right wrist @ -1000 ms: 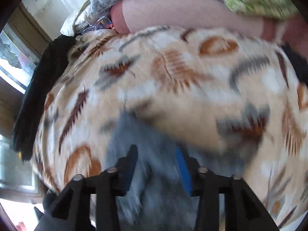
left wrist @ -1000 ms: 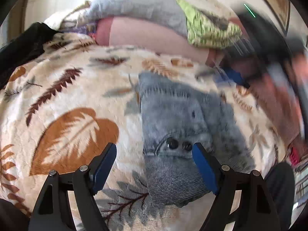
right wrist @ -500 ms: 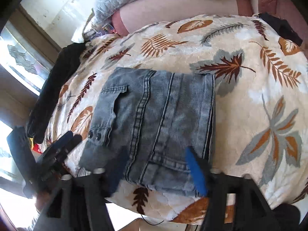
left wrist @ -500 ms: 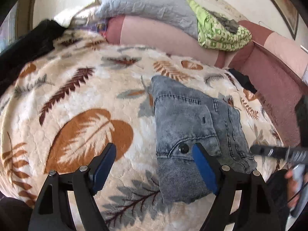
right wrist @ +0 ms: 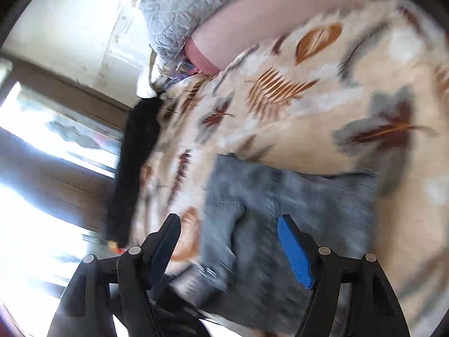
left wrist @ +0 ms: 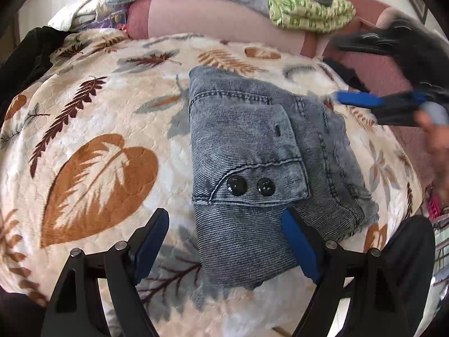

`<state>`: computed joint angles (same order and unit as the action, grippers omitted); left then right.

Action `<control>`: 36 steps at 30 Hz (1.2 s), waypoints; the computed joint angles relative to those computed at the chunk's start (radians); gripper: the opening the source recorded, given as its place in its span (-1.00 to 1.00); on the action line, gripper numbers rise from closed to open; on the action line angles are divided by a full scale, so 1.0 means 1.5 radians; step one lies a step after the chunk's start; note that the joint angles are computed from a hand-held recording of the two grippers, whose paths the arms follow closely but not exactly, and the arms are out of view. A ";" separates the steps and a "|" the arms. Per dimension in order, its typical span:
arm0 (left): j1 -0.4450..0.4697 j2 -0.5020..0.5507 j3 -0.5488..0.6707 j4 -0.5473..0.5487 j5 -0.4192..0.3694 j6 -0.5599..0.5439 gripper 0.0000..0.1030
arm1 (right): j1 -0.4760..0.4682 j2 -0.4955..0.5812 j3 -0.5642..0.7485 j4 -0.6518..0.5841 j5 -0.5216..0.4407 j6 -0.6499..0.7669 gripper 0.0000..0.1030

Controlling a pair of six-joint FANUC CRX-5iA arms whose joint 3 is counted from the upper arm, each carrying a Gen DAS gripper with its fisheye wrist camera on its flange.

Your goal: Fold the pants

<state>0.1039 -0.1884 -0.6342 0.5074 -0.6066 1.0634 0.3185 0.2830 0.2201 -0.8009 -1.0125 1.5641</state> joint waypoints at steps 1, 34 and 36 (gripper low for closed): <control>-0.001 0.001 0.002 -0.008 0.001 0.010 0.67 | 0.016 0.027 0.003 0.058 0.010 -0.040 0.43; 0.096 0.102 0.018 0.288 -0.158 -0.073 0.73 | -0.095 -0.103 -0.220 -0.057 0.018 -0.006 0.36; 0.083 0.113 0.029 0.282 -0.152 -0.061 0.73 | -0.097 -0.091 -0.212 -0.057 0.015 -0.008 0.36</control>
<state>0.2283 -0.0187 -0.5900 0.9300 -0.8339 0.9716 0.1734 0.1466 -0.0984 -0.8871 -0.9900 1.5527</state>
